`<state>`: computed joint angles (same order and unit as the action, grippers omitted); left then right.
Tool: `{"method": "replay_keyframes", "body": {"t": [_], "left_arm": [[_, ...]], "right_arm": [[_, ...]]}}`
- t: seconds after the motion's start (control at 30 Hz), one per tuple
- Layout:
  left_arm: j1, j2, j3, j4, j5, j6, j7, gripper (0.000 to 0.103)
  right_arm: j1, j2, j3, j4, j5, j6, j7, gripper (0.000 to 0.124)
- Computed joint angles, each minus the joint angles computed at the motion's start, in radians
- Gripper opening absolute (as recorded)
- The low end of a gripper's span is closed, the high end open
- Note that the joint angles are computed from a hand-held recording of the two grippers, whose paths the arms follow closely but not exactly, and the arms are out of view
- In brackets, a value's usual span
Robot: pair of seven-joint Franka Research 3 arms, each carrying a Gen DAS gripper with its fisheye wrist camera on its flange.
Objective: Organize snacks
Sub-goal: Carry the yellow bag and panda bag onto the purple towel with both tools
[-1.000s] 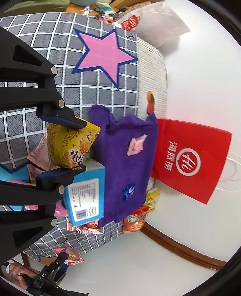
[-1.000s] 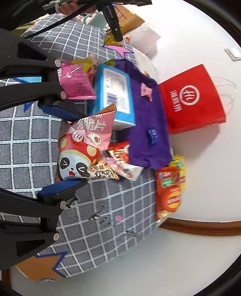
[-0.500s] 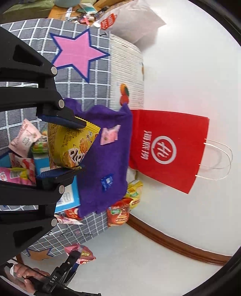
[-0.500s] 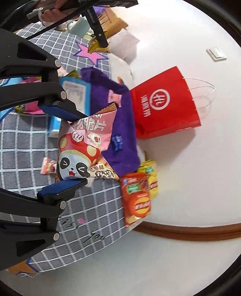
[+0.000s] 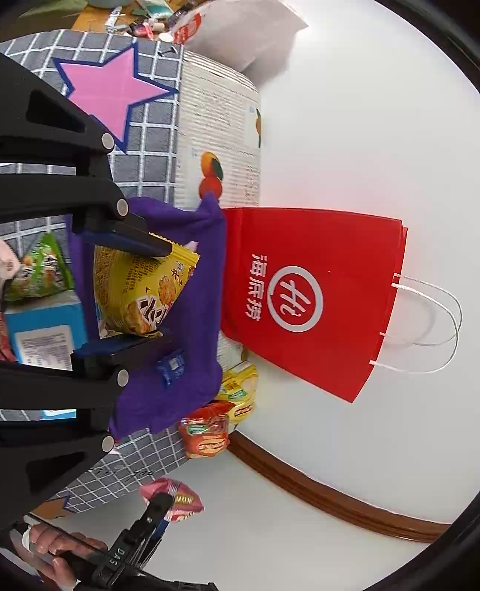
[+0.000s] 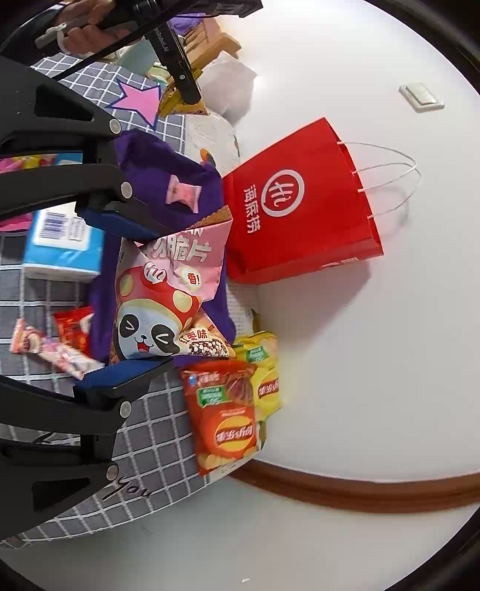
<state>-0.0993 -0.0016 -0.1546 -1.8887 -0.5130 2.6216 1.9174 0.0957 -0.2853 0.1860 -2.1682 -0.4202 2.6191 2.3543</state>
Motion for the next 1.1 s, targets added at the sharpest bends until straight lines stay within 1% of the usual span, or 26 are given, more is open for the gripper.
{"method": "replay_keyframes", "body": {"t": [0.17,0.27,0.37,0.57,0.6,0.63,0.67,0.73,0.87,0.97,1.1], "left_arm": [[0.006,0.068,-0.013,0.075,0.018,0.003,-0.022,0.038],[0.019,0.112,-0.028,0.124,0.021,-0.003,-0.038,0.038],[0.028,0.147,-0.043,0.154,0.049,0.012,-0.059,0.038],[0.052,0.21,-0.071,0.197,0.072,0.015,-0.091,0.038],[0.055,0.218,-0.073,0.204,0.082,0.011,-0.1,0.038],[0.052,0.233,-0.07,0.222,0.112,-0.008,-0.122,0.038],[0.054,0.242,-0.072,0.229,0.127,-0.013,-0.129,0.038],[0.059,0.252,-0.077,0.236,0.146,-0.012,-0.147,0.038],[0.063,0.271,-0.081,0.252,0.185,-0.031,-0.18,0.038],[0.068,0.284,-0.086,0.265,0.199,-0.049,-0.199,0.038],[0.071,0.295,-0.091,0.273,0.213,-0.053,-0.21,0.038]], "right_arm": [[0.018,0.101,-0.022,0.096,0.016,-0.007,-0.019,0.059],[0.04,0.158,-0.048,0.152,0.035,-0.004,-0.03,0.059],[0.063,0.212,-0.077,0.202,0.06,0.01,-0.051,0.059],[0.101,0.311,-0.13,0.284,0.122,0.01,-0.104,0.059],[0.105,0.325,-0.139,0.29,0.124,0.011,-0.109,0.059],[0.108,0.338,-0.147,0.295,0.132,0.011,-0.122,0.059],[0.111,0.35,-0.154,0.301,0.142,0.007,-0.134,0.059],[0.112,0.384,-0.167,0.334,0.182,-0.036,-0.165,0.059],[0.115,0.397,-0.188,0.33,0.221,-0.05,-0.19,0.059],[0.11,0.401,-0.196,0.327,0.253,-0.075,-0.216,0.059],[0.107,0.407,-0.2,0.332,0.278,-0.101,-0.239,0.059]]}}
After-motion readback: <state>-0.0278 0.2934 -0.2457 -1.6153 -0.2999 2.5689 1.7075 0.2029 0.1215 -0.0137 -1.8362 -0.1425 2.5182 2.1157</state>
